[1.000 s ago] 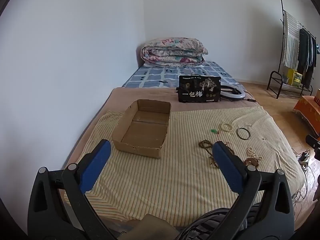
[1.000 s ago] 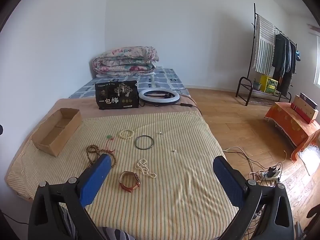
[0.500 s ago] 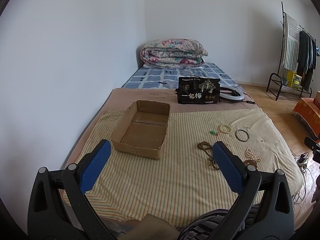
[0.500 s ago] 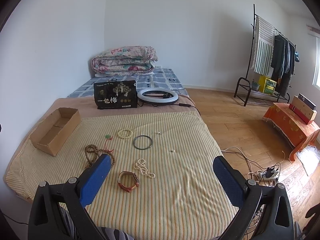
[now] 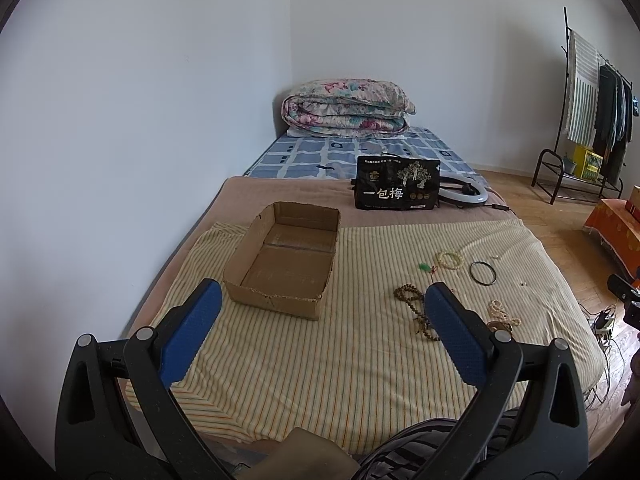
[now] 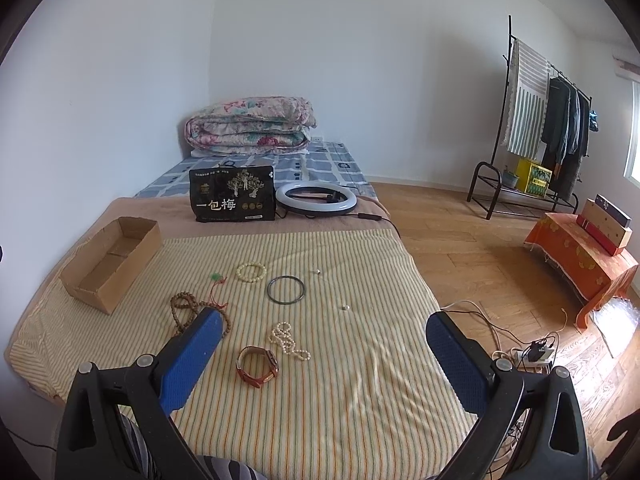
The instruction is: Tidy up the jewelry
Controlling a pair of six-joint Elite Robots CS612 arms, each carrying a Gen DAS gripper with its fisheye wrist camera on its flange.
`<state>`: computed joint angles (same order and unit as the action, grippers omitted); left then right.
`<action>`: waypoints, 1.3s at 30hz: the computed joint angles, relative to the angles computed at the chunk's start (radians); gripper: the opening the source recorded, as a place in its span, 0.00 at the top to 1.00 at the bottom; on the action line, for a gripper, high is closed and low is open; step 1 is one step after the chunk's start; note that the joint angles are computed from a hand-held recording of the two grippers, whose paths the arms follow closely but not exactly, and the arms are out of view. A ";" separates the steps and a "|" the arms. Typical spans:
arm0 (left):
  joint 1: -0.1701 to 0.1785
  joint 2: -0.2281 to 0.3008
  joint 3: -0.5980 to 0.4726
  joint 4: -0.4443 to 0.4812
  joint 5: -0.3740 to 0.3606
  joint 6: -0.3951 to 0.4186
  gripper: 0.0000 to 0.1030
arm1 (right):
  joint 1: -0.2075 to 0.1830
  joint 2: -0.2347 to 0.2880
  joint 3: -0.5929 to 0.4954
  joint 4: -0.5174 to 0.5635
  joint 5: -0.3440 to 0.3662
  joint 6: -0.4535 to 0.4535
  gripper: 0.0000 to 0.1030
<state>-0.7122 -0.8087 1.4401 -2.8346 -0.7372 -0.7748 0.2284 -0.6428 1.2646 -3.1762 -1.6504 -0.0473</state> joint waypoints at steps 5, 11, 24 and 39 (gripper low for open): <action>0.001 0.000 -0.002 0.004 -0.001 -0.001 0.00 | 0.002 0.001 -0.005 0.001 -0.002 -0.002 0.00; 0.001 -0.001 0.002 -0.005 -0.001 0.003 0.00 | 0.003 0.002 -0.006 0.001 -0.005 -0.006 0.00; -0.001 -0.003 0.000 0.002 0.000 -0.002 0.00 | 0.002 0.002 -0.008 0.002 -0.006 -0.008 0.00; 0.000 0.015 -0.037 0.037 -0.020 -0.002 0.00 | -0.003 0.008 -0.009 0.011 -0.001 -0.006 0.00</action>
